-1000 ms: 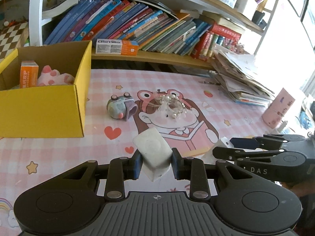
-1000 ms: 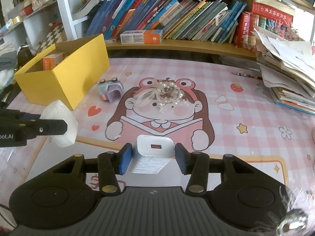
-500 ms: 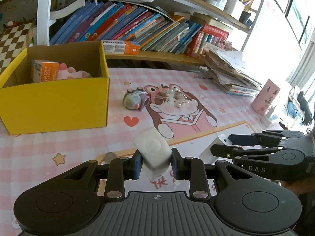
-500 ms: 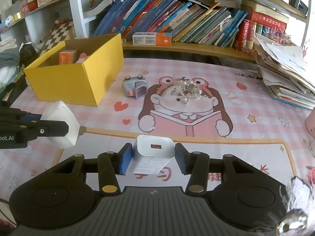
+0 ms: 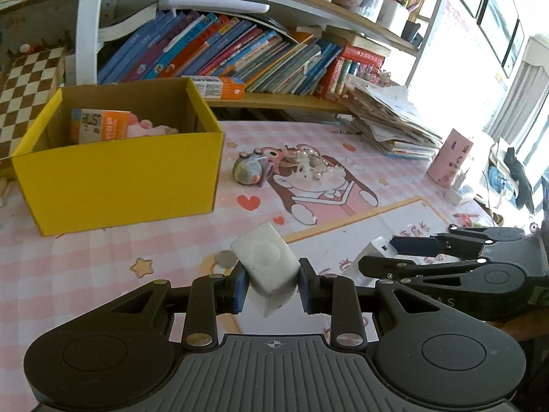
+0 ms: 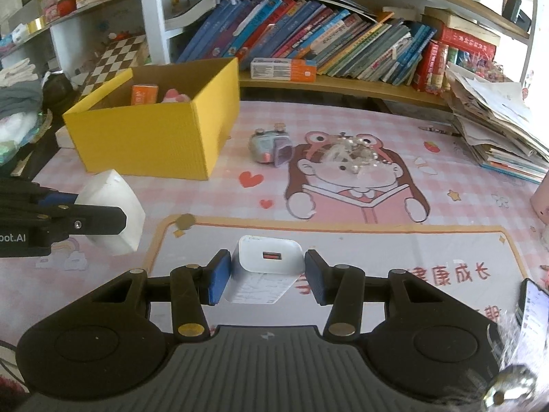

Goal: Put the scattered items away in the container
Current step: 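Lift and carry both white chargers toward the yellow box with both grippers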

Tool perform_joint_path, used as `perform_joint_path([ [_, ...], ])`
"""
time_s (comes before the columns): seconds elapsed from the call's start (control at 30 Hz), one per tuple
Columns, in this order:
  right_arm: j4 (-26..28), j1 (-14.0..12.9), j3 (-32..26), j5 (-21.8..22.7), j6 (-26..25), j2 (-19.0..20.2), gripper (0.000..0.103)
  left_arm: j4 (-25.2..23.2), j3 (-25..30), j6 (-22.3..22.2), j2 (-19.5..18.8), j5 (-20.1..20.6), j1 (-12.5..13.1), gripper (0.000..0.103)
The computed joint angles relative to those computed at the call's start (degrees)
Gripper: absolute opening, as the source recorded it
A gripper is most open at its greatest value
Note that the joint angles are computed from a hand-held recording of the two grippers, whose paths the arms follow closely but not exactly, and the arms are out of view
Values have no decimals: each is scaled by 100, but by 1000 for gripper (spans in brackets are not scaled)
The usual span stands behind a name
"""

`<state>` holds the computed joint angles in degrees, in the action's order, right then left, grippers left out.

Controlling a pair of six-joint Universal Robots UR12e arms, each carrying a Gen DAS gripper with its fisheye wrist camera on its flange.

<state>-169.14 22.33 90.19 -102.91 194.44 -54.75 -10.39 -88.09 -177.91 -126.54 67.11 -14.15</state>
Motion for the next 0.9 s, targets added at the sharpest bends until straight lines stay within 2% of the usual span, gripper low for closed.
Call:
perform_joint_path([
  [0.4, 181, 256, -346, 11, -309, 178, 45, 338, -425, -201, 207, -32, 237, 28],
  [0.9, 251, 403, -519, 0, -636, 259, 45, 504, -624, -267, 297, -79, 368, 28],
])
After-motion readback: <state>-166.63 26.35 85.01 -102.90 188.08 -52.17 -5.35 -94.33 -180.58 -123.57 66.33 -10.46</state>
